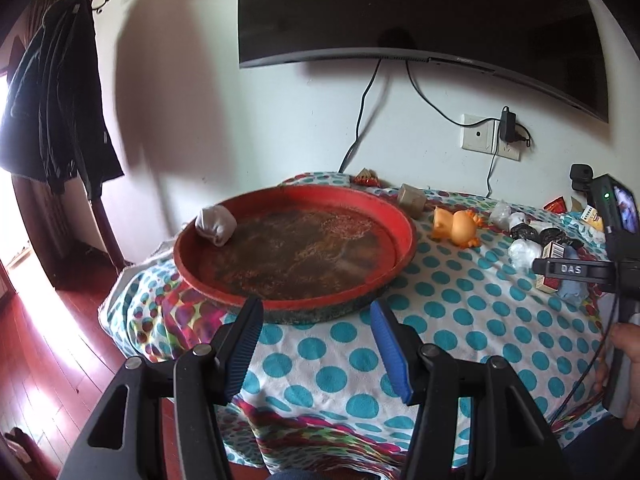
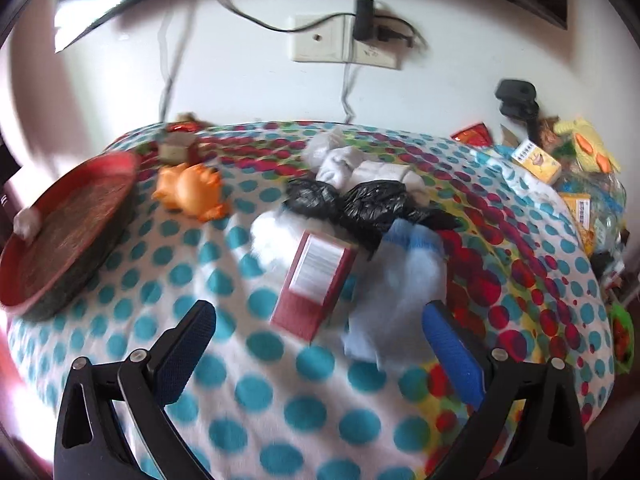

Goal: Organize objects
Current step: 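Open the left gripper to drop the white sock, then withdraw, then grasp the small beige box with the right gripper and lift it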

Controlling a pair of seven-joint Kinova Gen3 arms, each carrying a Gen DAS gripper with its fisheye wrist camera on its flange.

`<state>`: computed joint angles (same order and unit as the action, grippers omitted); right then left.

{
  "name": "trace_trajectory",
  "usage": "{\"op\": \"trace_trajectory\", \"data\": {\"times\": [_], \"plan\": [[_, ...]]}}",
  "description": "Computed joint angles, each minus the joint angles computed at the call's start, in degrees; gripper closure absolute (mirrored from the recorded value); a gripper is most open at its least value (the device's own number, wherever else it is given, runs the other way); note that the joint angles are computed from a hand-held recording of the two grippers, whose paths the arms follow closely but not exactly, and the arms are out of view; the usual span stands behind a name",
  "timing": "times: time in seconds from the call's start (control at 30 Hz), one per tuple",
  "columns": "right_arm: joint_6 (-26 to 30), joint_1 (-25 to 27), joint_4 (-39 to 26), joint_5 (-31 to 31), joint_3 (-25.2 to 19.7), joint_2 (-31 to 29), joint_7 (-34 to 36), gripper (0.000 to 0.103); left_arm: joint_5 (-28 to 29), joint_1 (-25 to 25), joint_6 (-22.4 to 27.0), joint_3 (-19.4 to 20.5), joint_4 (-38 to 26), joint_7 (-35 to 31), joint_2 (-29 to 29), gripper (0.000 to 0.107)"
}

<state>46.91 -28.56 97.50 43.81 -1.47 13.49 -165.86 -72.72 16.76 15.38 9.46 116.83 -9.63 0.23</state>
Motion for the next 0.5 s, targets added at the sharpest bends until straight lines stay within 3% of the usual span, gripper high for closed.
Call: {"op": "trace_trajectory", "data": {"times": [0.07, 0.13, 0.2, 0.37, 0.5], "plan": [[-1.86, 0.76, -0.82, -2.69, 1.39, 1.46, 2.99, 0.022, 0.53, -0.45, -1.32, -0.43, 0.08, 0.09, 0.07, 0.050], [0.00, -0.98, -2.20, -3.88, 3.74, 2.62, 4.13, 0.055, 0.87, -0.84, -2.14, -0.81, 0.08, 0.01, 0.15, 0.050], [0.78, 0.09, -1.72, -2.83, 1.90, 1.56, 2.34, 0.074, 0.49, -1.15, -2.67, -1.17, 0.12, 0.89, 0.32, 0.050], [2.70, -2.55, 0.67, 3.82, -0.08, -1.95, -2.42, 0.074, 6.31, -1.61, -3.22, -1.98, -0.39, -3.77, 0.66, 0.050], [3.85, -2.83, -0.71, 5.77, -2.41, -3.55, -1.21, 0.074, 7.20, -1.59, -3.36, -2.41, -0.32, -3.91, 0.59, 0.050]]}}
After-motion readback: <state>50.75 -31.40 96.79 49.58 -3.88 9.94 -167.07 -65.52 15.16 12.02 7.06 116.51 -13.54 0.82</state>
